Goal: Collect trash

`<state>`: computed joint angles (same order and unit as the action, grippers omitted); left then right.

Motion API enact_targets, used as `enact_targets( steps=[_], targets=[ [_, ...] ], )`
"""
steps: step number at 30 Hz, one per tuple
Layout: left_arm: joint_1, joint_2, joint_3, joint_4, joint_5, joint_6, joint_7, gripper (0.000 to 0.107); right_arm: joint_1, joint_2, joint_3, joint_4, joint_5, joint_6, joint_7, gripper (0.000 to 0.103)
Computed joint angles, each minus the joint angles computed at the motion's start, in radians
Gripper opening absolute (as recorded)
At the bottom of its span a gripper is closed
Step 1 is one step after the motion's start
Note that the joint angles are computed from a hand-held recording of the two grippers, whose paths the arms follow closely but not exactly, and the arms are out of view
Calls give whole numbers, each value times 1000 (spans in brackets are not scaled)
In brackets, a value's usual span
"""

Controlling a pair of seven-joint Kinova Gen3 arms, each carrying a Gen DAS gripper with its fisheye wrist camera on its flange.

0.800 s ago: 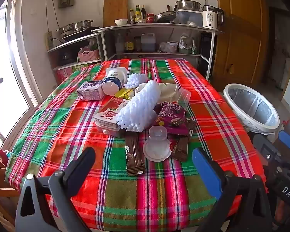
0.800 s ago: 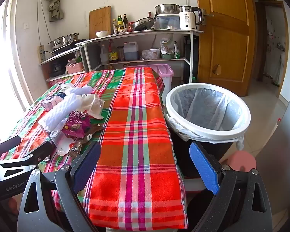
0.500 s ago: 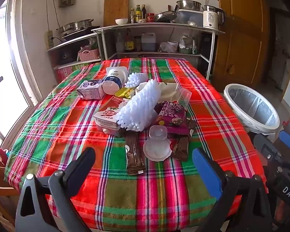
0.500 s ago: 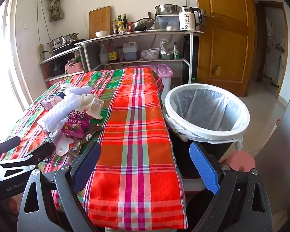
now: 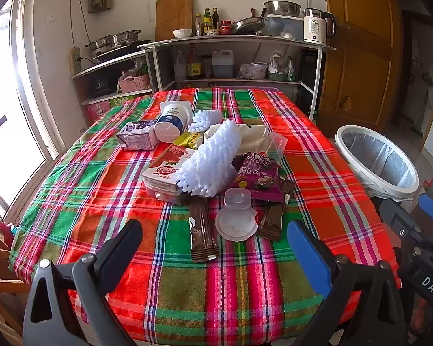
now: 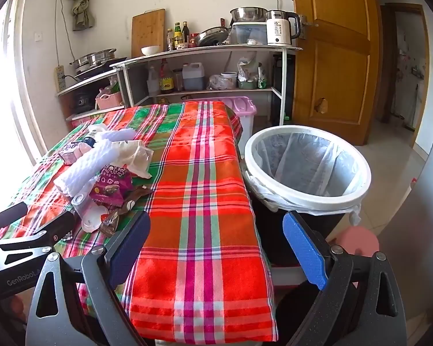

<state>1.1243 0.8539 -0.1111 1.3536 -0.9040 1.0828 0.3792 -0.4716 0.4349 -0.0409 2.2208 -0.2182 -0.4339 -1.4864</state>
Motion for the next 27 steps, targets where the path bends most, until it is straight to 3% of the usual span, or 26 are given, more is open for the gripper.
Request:
enact_targets(
  steps=[27],
  targets=[
    [0,2,0,-3,1,4,0,102,-4,-6,2,2,-10,0,9,93]
  ],
)
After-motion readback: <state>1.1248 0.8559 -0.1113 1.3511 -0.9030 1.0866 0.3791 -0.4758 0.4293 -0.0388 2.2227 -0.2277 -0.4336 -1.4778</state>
